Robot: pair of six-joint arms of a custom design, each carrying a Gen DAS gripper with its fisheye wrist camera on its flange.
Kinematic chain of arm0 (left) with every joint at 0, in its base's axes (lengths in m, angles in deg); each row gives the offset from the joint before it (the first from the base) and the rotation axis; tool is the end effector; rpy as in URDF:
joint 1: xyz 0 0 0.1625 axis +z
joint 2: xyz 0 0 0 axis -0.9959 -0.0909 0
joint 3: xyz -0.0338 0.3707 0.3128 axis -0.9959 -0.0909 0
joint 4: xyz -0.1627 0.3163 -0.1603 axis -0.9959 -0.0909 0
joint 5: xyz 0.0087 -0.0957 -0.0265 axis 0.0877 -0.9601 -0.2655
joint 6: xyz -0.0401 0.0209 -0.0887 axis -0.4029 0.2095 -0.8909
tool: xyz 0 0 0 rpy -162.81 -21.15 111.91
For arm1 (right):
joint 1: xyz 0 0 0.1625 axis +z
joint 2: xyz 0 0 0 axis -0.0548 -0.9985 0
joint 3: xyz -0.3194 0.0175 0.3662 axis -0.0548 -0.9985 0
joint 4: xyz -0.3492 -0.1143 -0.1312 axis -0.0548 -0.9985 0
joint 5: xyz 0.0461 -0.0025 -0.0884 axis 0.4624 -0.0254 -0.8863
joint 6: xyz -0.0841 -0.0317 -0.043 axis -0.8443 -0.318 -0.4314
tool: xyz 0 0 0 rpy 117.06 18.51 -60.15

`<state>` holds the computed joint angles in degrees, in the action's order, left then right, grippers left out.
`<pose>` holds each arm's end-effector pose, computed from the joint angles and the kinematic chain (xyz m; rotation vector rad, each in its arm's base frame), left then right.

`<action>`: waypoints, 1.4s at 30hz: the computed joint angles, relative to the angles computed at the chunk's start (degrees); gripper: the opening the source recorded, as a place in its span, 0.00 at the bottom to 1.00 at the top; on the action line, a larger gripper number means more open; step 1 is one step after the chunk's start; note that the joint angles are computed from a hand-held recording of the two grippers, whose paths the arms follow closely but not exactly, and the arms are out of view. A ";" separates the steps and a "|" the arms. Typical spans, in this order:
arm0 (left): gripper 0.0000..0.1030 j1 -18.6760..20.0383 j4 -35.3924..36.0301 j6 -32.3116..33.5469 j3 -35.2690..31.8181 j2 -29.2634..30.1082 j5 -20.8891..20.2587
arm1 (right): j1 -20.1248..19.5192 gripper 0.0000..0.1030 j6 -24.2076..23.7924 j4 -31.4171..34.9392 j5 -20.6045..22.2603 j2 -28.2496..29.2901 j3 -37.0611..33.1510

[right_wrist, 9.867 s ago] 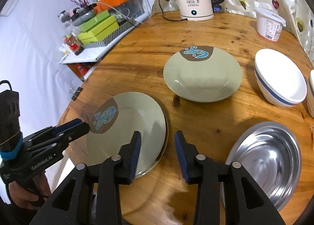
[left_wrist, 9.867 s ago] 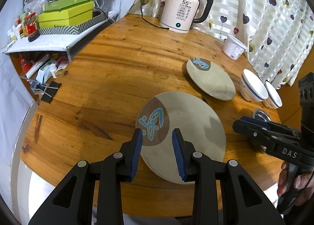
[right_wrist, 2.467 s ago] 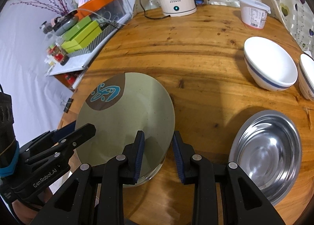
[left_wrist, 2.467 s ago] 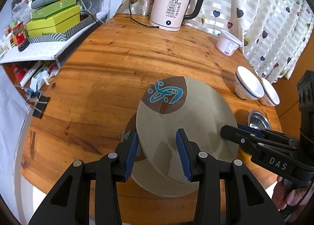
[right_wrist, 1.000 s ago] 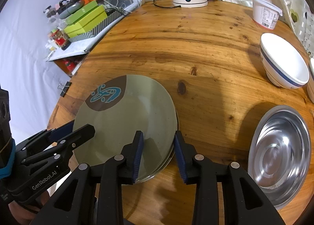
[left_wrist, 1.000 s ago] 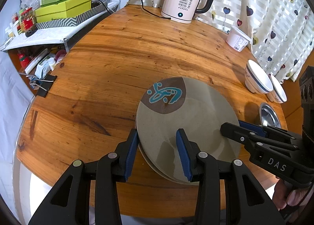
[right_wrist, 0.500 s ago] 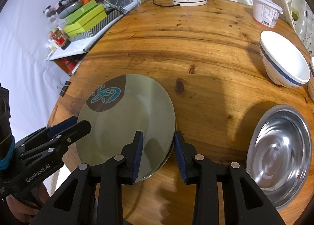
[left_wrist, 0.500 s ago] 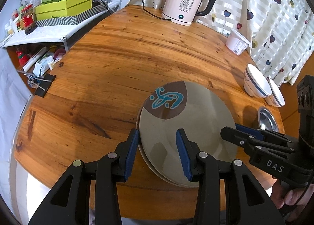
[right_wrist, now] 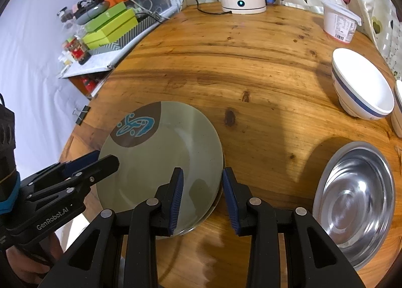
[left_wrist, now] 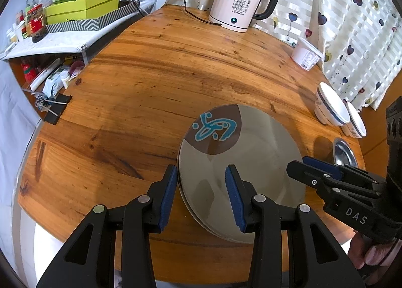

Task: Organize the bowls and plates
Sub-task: 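Open the left gripper and withdraw it from the beige plate stack, then move the left gripper toward the white blue-rimmed bowls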

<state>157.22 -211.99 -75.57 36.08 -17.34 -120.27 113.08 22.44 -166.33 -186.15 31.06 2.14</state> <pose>-0.0111 -0.6765 0.2925 0.1154 2.4882 -0.7692 0.3540 -0.7199 -0.0445 0.5770 -2.5977 0.4237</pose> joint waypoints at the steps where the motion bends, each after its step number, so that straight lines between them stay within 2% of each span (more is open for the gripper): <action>1: 0.40 -0.04 -0.07 0.00 0.05 0.02 0.07 | -0.01 0.32 0.02 0.15 -0.06 0.04 -0.10; 11: 0.40 -0.17 -0.11 -0.06 0.07 0.02 0.31 | 0.08 0.32 0.05 0.23 0.51 0.16 -0.10; 22: 0.40 -1.75 -3.03 1.52 0.67 -0.70 1.59 | -0.21 0.32 -1.86 -4.54 2.27 -2.77 3.35; 33: 0.40 -3.98 -2.96 3.63 -0.12 -0.05 0.80 | -0.73 0.46 -5.93 -13.45 4.97 -6.98 9.35; 42: 0.40 -5.06 -1.25 4.46 -2.42 1.89 0.21 | -2.00 0.48 -6.24 -15.55 6.28 -9.47 11.79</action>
